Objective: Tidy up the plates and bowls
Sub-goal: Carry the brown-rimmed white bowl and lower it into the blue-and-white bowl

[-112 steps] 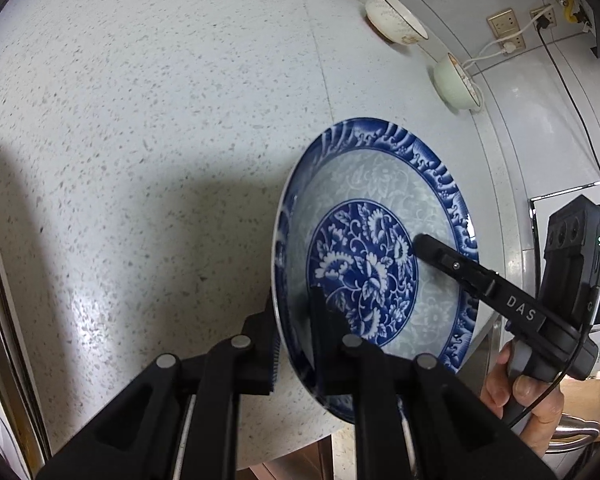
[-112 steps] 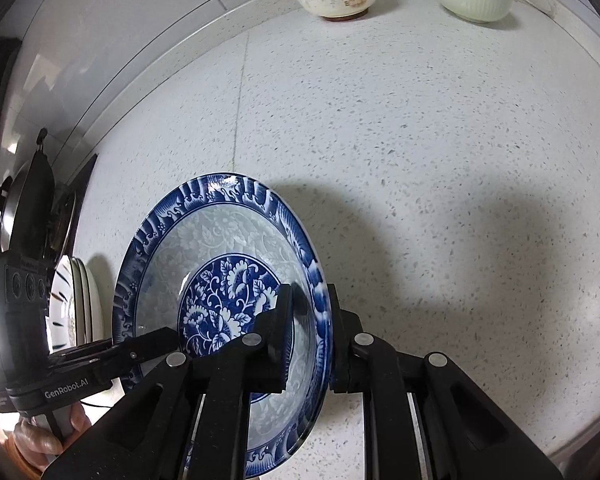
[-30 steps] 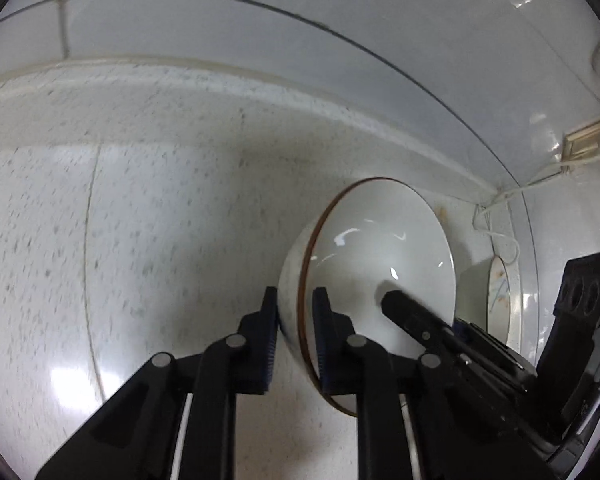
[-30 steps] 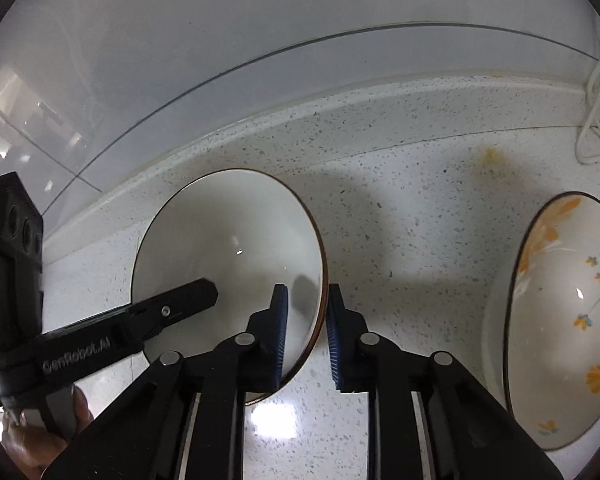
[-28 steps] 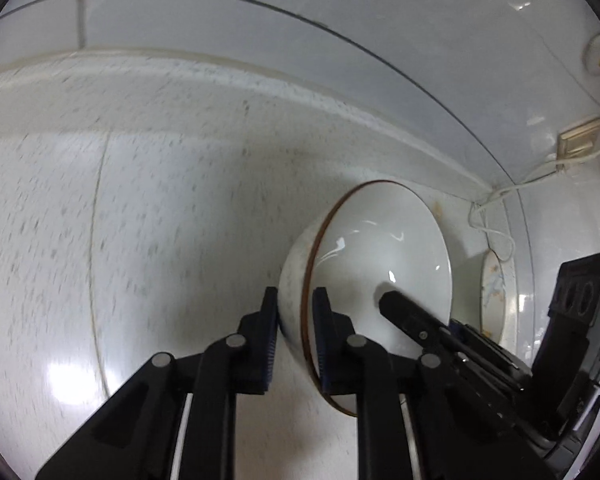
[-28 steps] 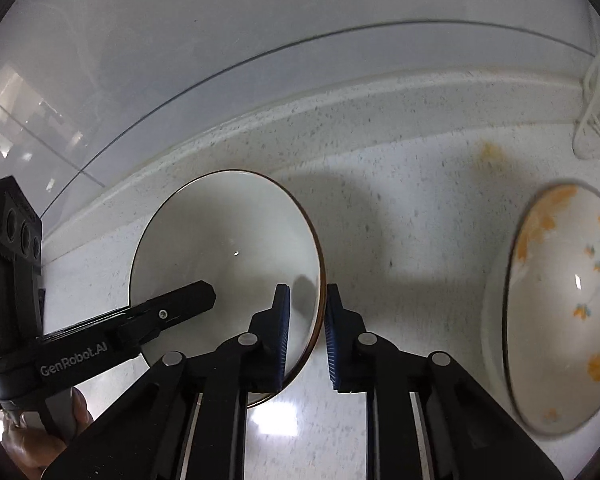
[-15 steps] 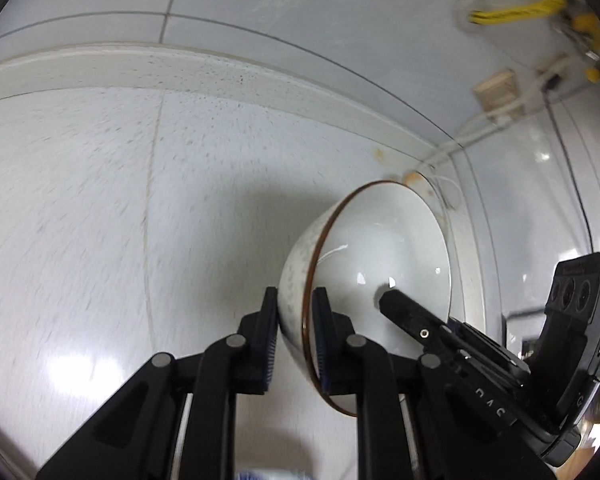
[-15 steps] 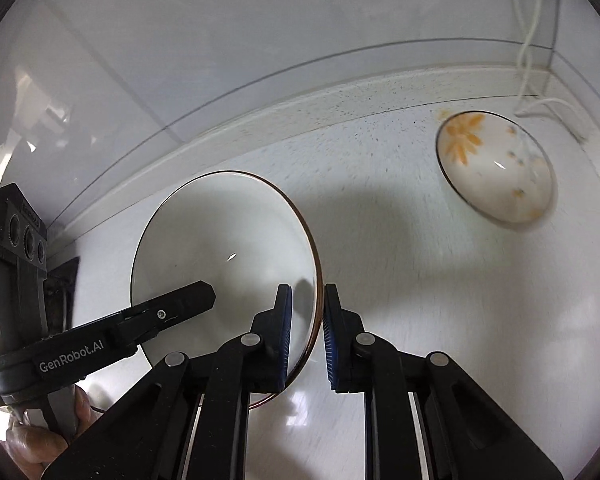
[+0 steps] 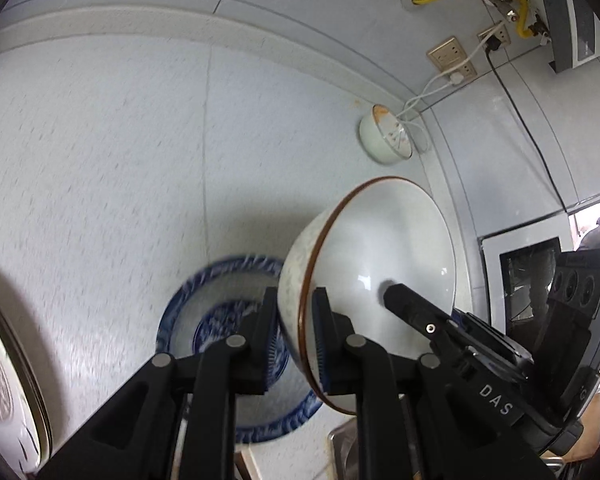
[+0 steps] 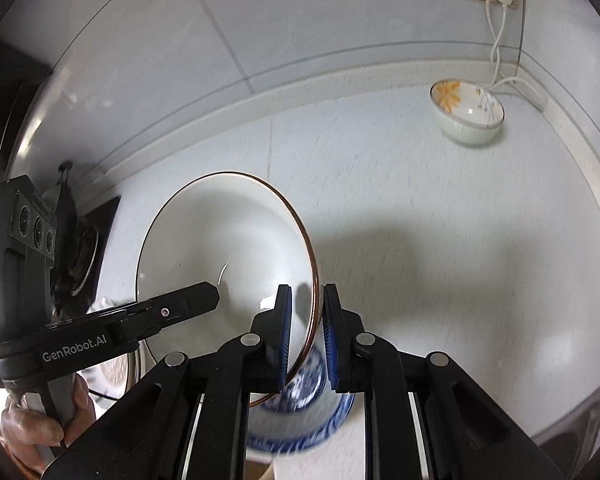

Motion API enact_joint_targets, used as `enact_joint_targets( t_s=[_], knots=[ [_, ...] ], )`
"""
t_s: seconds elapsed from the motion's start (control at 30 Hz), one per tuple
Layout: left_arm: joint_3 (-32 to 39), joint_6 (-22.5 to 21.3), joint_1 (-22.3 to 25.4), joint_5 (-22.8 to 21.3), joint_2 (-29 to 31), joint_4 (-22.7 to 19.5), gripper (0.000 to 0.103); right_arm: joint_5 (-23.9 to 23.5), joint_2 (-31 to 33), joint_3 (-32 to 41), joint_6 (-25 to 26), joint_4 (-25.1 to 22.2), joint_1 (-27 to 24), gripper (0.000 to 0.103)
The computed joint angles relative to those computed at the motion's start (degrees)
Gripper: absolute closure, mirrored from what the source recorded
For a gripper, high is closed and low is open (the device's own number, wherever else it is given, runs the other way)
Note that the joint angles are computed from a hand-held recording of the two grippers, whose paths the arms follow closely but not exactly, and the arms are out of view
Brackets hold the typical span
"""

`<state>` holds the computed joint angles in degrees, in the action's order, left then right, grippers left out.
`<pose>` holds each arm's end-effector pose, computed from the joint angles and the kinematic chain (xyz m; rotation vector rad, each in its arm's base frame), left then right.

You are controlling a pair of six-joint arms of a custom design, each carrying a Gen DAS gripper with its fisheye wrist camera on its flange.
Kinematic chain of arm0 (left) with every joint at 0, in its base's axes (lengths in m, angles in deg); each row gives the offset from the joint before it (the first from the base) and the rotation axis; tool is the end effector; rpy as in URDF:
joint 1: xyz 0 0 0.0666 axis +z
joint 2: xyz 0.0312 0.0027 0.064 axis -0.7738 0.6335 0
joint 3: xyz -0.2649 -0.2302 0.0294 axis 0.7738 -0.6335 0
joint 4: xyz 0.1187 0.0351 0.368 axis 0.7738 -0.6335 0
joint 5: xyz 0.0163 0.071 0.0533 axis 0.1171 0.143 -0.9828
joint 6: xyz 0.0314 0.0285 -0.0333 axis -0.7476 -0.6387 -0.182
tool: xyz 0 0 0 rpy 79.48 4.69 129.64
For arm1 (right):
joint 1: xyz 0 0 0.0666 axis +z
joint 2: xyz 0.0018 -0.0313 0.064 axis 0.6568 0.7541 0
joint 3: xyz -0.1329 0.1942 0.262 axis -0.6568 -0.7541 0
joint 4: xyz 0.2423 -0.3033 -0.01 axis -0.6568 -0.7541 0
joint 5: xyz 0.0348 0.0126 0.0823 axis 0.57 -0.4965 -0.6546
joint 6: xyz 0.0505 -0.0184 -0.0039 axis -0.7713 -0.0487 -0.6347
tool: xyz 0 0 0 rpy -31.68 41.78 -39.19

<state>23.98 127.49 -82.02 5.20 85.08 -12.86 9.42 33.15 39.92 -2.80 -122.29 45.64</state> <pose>0.3721 -0.2381 0.4691 -0.2279 2.8397 -0.7141 0.3951 0.0454 0.4118 -0.1203 2.7025 0.6047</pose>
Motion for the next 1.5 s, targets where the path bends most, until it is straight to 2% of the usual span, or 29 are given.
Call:
enact_joint_targets(
  t_s=[0.2,0.37,0.6,0.9,1.5],
  knots=[
    [-8.47,3.09,-1.67,-0.42,-4.65,0.89,0.087,-0.17,-2.79,-5.39,-0.03,-1.59,1.39,0.089],
    [-13.10,4.92,-3.05,-1.78,-5.78,1.68,0.087,-1.10,-3.06,-9.58,-0.13,-1.28,2.04,0.089],
    [-16.57,5.90,-3.55,-1.98,-5.16,2.13,0.089,-2.61,-1.08,-11.29,1.27,-0.76,2.14,0.089],
    [-12.10,4.38,-5.10,-6.25,-1.02,-0.28,0.090,-3.19,0.49,-11.55,2.94,-0.96,1.39,0.090],
    [-8.51,3.66,-6.43,-9.34,3.10,-1.95,0.087,-1.15,-0.59,-12.15,1.59,0.93,3.04,0.086]
  ],
)
